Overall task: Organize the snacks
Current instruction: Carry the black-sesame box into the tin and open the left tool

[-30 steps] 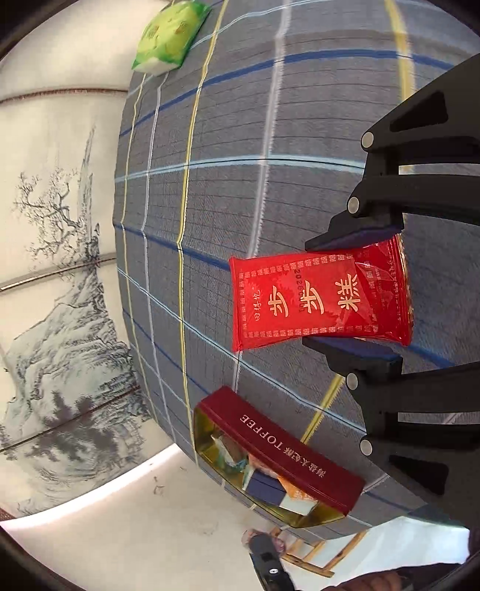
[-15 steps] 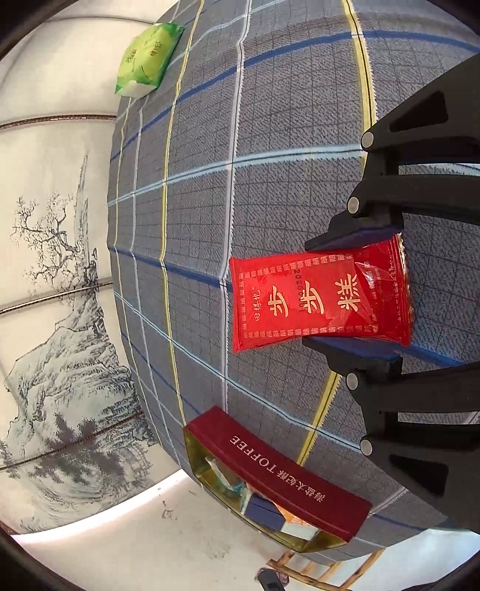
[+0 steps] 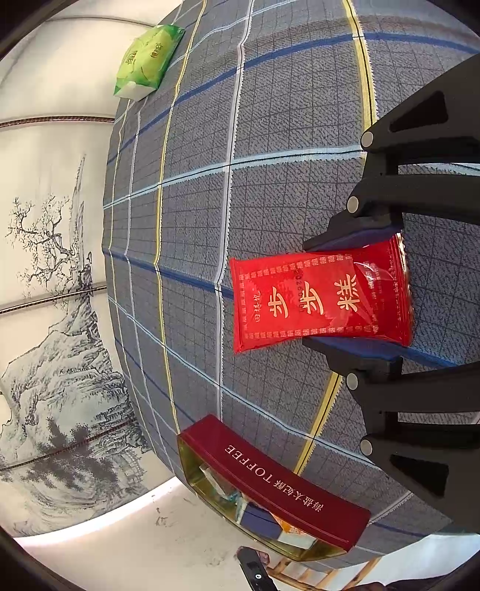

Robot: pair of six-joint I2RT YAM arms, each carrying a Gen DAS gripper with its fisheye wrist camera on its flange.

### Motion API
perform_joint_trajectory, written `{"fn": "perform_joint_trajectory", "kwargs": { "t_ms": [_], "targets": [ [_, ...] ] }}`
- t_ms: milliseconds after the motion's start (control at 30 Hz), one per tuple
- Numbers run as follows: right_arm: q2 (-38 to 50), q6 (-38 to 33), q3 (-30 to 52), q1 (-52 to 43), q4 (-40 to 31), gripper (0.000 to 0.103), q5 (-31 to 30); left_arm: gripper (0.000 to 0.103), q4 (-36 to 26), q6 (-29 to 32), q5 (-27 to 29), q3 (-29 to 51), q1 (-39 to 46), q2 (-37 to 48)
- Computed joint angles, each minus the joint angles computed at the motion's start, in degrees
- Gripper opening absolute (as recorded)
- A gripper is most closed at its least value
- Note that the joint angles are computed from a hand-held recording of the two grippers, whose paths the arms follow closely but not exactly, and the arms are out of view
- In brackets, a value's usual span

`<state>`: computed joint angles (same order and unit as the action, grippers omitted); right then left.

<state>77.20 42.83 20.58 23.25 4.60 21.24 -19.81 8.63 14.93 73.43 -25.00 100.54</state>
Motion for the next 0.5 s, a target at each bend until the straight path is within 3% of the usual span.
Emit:
{"fn": "perform_joint_trajectory", "kwargs": {
  "t_ms": [500],
  "targets": [
    [1.6, -0.1, 1.3, 0.1, -0.4, 0.044, 0.5, 0.042, 5.0, 2.6, -1.7, 2.8, -2.9, 4.8]
  ]
}}
